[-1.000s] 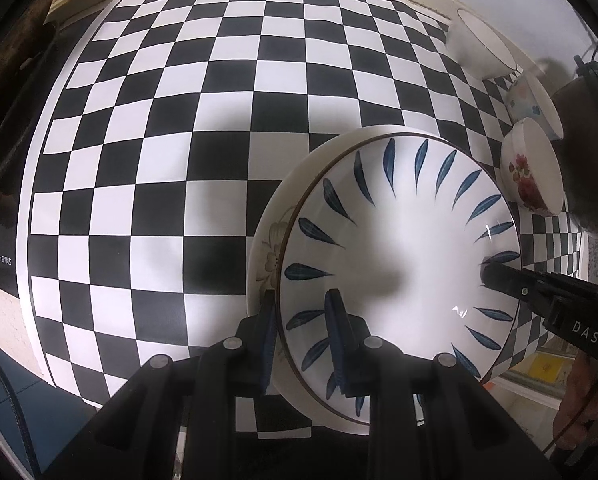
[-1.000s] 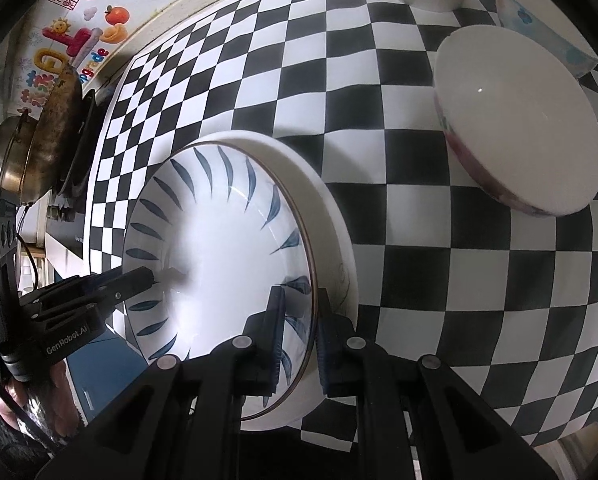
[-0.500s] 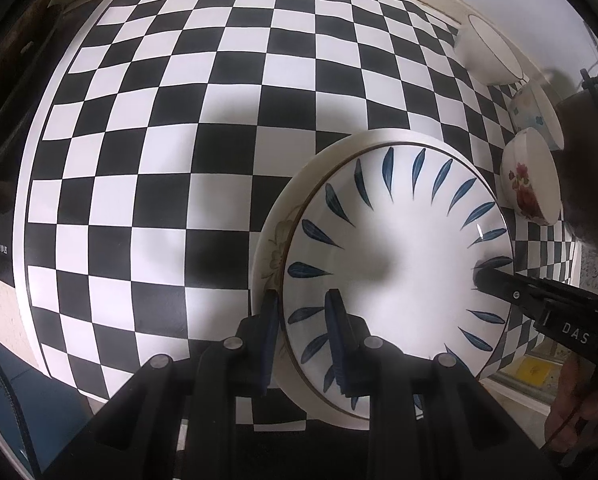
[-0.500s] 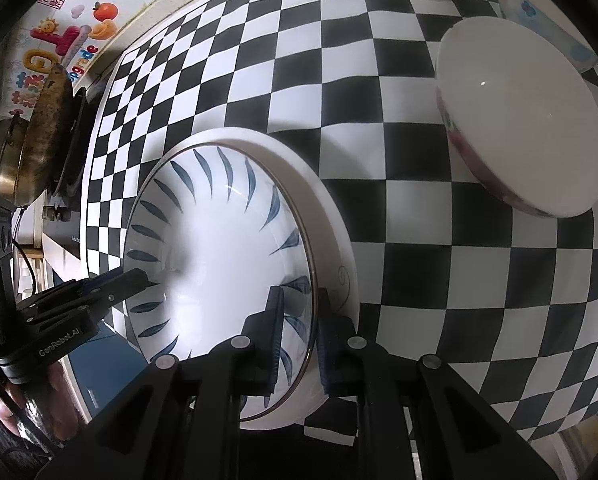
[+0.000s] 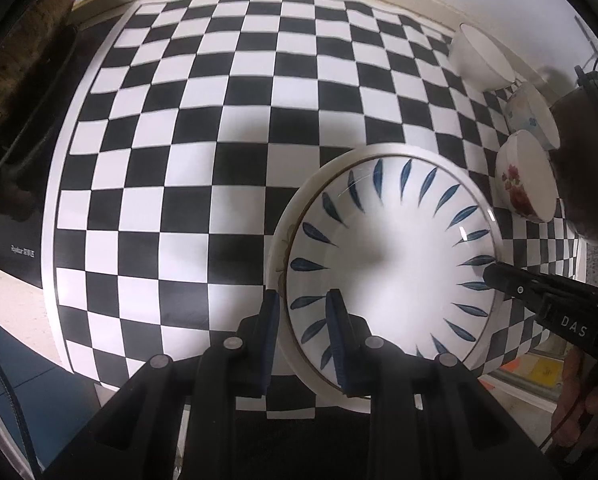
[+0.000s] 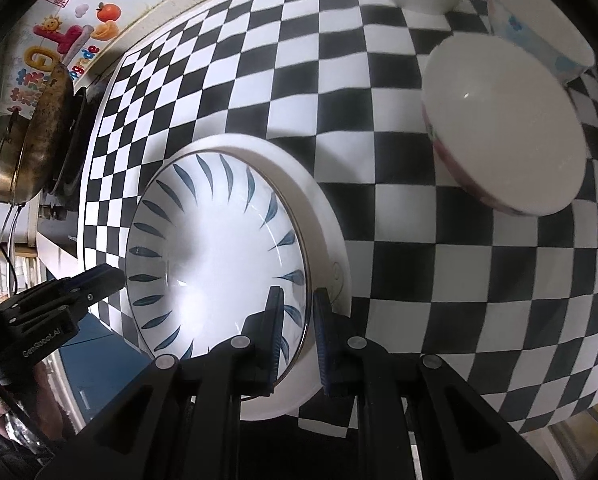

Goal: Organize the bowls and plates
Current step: 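Open both tools and move them to the plain white bowl, then grip the plain white bowl rim with the left tool while the right tool grips the opposite rim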

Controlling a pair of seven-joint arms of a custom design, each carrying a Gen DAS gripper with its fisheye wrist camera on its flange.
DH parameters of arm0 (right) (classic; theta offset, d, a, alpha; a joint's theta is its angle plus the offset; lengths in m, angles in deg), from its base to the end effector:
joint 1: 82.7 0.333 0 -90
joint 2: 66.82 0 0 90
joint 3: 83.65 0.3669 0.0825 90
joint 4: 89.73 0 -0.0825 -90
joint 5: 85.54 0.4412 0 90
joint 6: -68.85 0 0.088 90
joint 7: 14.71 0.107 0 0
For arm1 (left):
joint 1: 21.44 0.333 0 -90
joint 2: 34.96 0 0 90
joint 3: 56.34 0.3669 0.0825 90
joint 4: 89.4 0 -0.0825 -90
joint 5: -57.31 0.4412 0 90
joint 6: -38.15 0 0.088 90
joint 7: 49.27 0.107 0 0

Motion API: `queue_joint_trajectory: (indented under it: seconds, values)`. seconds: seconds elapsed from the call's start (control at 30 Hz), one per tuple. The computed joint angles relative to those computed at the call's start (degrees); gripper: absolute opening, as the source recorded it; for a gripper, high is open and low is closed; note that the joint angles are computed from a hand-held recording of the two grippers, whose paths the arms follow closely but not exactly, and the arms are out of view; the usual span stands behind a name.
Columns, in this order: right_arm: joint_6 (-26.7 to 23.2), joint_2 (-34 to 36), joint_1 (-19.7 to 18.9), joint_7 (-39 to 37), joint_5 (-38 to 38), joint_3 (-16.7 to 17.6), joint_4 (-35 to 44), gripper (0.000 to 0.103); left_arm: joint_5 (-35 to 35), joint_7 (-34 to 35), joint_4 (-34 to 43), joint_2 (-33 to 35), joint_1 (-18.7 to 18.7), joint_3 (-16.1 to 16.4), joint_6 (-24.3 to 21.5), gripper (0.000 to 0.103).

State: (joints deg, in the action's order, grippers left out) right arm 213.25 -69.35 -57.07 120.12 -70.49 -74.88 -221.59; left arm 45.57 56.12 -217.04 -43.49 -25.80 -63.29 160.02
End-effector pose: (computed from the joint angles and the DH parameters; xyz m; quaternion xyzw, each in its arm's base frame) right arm 0.4734 0.3217 0.4064 -0.5560 0.8164 0.0736 0.1376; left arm 0.5337 -0.1176 0.4629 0.5668 -0.8197 0.0742 0.0364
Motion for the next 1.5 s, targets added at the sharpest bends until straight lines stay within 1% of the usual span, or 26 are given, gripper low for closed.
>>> queue_joint_trajectory:
  seconds: [0.13, 0.2, 0.27, 0.33, 0.37, 0.4, 0.43, 0.47, 0.5, 0.57, 0.63, 0.67, 0.7, 0.77, 0.83, 0.93, 1.03, 1.07, 1.2, 1.3, 1.37, 1.43, 1.5]
  values:
    - [-1.62, -0.93, 0.01, 4.95, -6.62, 0.64, 1.07, 0.017, 0.4, -0.16, -0.36, -1.9, -0.38, -0.23, 1.87, 0.022]
    - [-2.09, -1.67, 0.07, 6.89, -9.18, 0.87, 1.33, 0.017, -0.16, 0.11, -0.23, -2.54, -0.66, -0.14, 2.67, 0.029]
    - [-1.84, -2.72, 0.09, 8.43, -10.7, 1.02, 1.17, 0.017, -1.01, 0.55, 0.24, -3.12, -1.02, -0.04, 3.41, 0.032]
    - [-1.14, -3.76, 0.05, 9.64, -11.46, 1.07, 0.79, 0.019, -2.25, 1.01, 1.0, -3.28, -1.42, 0.11, 3.56, 0.042]
    - [-0.75, -4.41, -0.02, 10.31, -11.91, 1.12, 0.48, 0.029, -2.93, 1.17, 1.85, -2.95, -1.62, 0.16, 3.12, 0.053]
    - [-0.05, -5.31, -0.15, 11.19, -12.51, 1.19, -0.04, 0.047, -3.96, 1.78, 2.33, -2.82, -1.86, 0.27, 3.07, 0.061]
    - [0.63, -6.03, -0.29, 11.75, -12.83, 1.2, -0.51, 0.057, -4.86, 2.65, 2.76, -2.81, -2.17, 0.25, 3.55, 0.063]
    - [1.75, -7.07, -0.51, 12.63, -13.34, 1.27, -1.3, 0.073, -4.77, 2.94, 2.96, -2.91, -2.34, -0.01, 4.36, 0.067]
    - [2.42, -7.82, -0.72, 13.21, -13.66, 1.3, -1.85, 0.078, -4.75, 3.22, 3.06, -3.05, -2.56, -0.23, 5.07, 0.068]
    - [3.52, -9.69, -1.39, 14.96, -14.5, 1.42, -3.22, 0.079, -5.51, 3.89, 4.26, -2.54, -3.17, -0.45, 5.12, 0.069]
    - [3.96, -11.98, -2.58, 17.88, -16.18, 1.85, -4.87, 0.084, -6.73, 4.44, 5.46, -1.92, -3.69, -0.58, 4.71, 0.077]
    - [4.09, -12.94, -3.28, 19.46, -17.29, 2.19, -5.61, 0.09, -7.42, 4.85, 6.32, -1.38, -4.11, -0.82, 4.66, 0.082]
    - [4.03, -14.29, -4.36, 21.84, -19.14, 2.82, -6.53, 0.093, -7.65, 5.11, 6.77, -1.06, -4.36, -1.05, 4.77, 0.084]
    - [3.24, -16.83, -6.58, 26.18, -23.08, 4.05, -8.15, 0.095, -7.63, 4.94, 8.22, 0.13, -5.1, -1.93, 5.3, 0.084]
    - [1.14, -19.23, -8.18, 28.46, -25.55, 4.26, -9.55, 0.095, -7.47, 4.34, 10.28, 2.04, -5.88, -2.79, 4.75, 0.085]
    - [-1.0, -21.77, -8.72, 27.09, -24.72, 2.09, -11.69, 0.095, -7.01, 3.0, 14.03, 5.89, -7.08, -4.16, 2.74, 0.085]
    - [-1.65, -23.75, -10.0, 25.33, -23.51, 0.14, -14.2, 0.095, -5.89, 1.73, 17.89, 10.1, -8.21, -5.52, 0.38, 0.085]
    - [-1.25, -24.38, -10.35, 24.71, -22.79, -0.51, -15.17, 0.095, -5.52, 1.38, 19.21, 11.58, -8.58, -5.94, -0.51, 0.085]
    - [3.37, -24.9, -10.96, 20.77, -17.06, -4.17, -19.15, 0.095, -3.05, -1.72, 23.99, 17.46, -10.11, -7.29, -3.07, 0.085]
    - [5.82, -22.74, -10.98, 16.83, -12.93, -5.96, -20.03, 0.095, -1.87, -3.63, 27.75, 21.79, -10.98, -7.91, -5.62, 0.084]
    - [7.57, -20.56, -10.26, 13.18, -9.04, -7.79, -20.31, 0.095, -0.92, -4.4, 29.89, 24.09, -11.45, -8.18, -7.2, 0.084]
    - [9.13, -18.7, -9.4, 9.59, -5.06, -8.94, -20.43, 0.095, 0.46, -5.25, 31.88, 26.38, -12.1, -8.38, -8.72, 0.077]
    - [9.86, -16.69, -8.97, 6.32, -1.79, -9.62, -19.9, 0.095, 1.25, -5.46, 33.63, 28.3, -12.56, -8.65, -10.72, 0.064]
